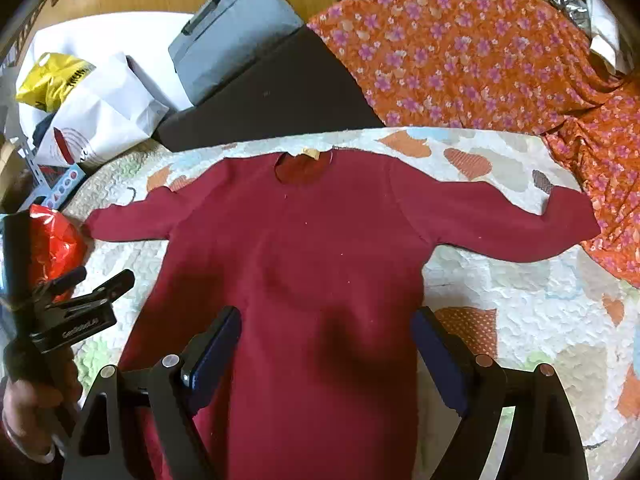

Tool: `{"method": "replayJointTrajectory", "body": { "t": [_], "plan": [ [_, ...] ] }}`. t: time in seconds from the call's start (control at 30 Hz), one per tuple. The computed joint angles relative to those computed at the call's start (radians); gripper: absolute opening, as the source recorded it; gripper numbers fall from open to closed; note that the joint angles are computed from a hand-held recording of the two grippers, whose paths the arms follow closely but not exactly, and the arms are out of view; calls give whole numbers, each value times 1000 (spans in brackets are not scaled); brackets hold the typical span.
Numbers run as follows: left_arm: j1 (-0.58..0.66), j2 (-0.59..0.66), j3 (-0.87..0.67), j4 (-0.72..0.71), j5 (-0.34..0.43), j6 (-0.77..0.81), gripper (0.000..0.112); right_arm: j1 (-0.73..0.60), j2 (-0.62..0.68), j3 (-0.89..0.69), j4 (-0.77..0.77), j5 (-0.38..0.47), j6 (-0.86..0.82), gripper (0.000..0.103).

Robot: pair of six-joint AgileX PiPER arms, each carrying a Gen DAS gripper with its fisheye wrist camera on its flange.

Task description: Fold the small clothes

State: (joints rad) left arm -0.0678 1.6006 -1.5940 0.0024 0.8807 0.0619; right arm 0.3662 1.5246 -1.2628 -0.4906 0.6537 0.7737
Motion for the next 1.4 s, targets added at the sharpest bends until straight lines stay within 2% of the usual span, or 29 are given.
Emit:
{"method": "replayJointTrajectory", "body": {
  "t": [0.67,1.4],
  "plan": [
    [-13,118,-87,23,22,-47,102,-7,243,-183,32,-19,-25,86],
    [27,267,-268,-10,95,-85,102,-9,443,-393,133,2,-136,86]
  ]
}}
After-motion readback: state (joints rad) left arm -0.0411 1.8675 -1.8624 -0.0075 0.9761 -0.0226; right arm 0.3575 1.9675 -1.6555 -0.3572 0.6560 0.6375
